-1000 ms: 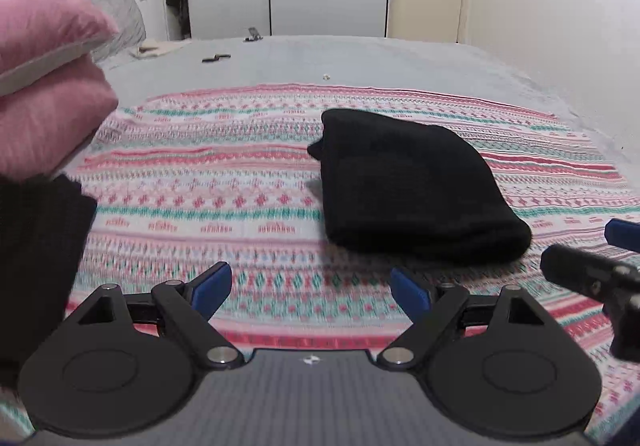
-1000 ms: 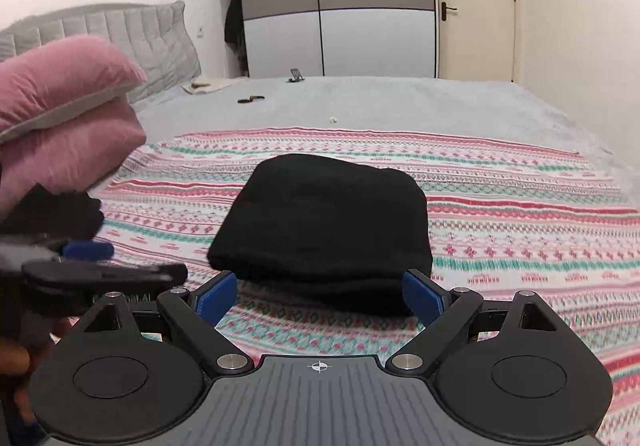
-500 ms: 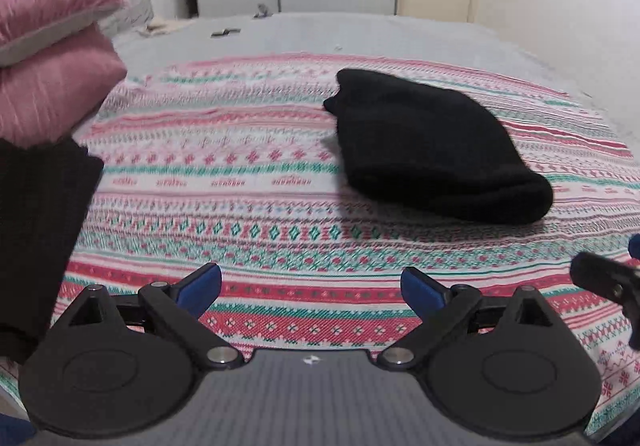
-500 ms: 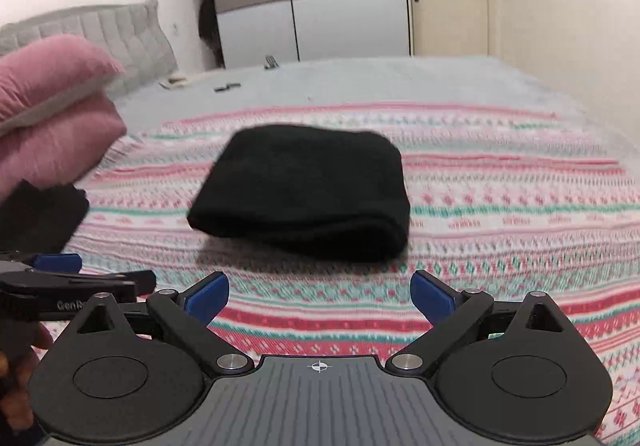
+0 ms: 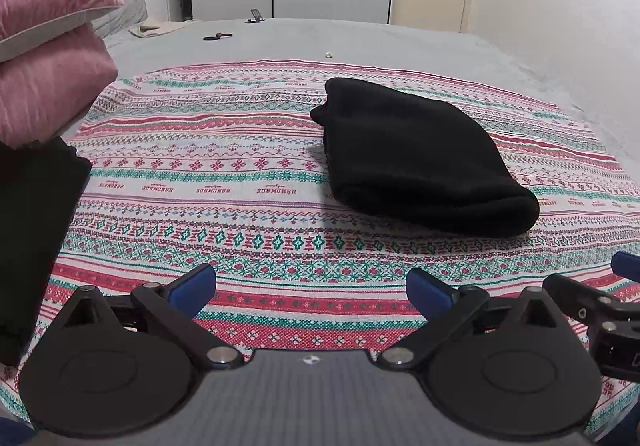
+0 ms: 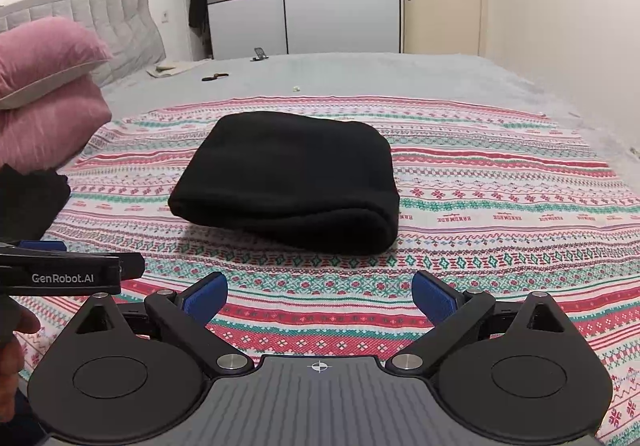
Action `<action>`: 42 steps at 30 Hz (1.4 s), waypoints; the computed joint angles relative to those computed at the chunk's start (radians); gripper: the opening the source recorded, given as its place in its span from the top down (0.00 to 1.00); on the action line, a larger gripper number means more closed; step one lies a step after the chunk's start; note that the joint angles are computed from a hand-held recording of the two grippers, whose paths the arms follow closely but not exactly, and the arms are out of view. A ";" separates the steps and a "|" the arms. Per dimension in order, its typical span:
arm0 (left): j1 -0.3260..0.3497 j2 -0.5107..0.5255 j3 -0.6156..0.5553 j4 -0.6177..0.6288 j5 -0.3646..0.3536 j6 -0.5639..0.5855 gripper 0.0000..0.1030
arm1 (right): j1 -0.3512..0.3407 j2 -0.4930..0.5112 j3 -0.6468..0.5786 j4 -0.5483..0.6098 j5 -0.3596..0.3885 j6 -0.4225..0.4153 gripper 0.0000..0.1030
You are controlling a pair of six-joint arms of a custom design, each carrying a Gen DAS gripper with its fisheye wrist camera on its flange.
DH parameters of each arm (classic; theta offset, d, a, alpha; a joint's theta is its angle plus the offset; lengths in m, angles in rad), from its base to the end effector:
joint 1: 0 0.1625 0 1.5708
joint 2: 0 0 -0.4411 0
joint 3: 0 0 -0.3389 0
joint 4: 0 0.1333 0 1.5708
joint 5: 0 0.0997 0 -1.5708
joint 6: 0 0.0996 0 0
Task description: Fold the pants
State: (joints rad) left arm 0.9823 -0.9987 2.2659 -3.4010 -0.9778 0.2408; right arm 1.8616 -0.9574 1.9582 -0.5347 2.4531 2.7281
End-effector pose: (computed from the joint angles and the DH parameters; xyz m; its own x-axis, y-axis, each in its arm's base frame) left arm -0.1029 -0.4946 0.1933 -0.7187 0.3739 -0.5862 0.6599 0.6325 -0.4056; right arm 0.1826 -0.4135 0.1204 -0.6867 0.2654 0.6767 -0.4421 0.5866 -0.6786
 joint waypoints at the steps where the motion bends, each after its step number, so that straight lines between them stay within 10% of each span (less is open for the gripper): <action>1: 0.000 -0.001 0.000 0.002 -0.002 0.000 0.00 | 0.000 0.000 0.000 0.001 0.000 0.001 0.03; 42: -0.002 0.000 0.007 0.009 -0.006 0.031 0.00 | -0.008 0.001 0.000 0.015 -0.003 0.002 0.03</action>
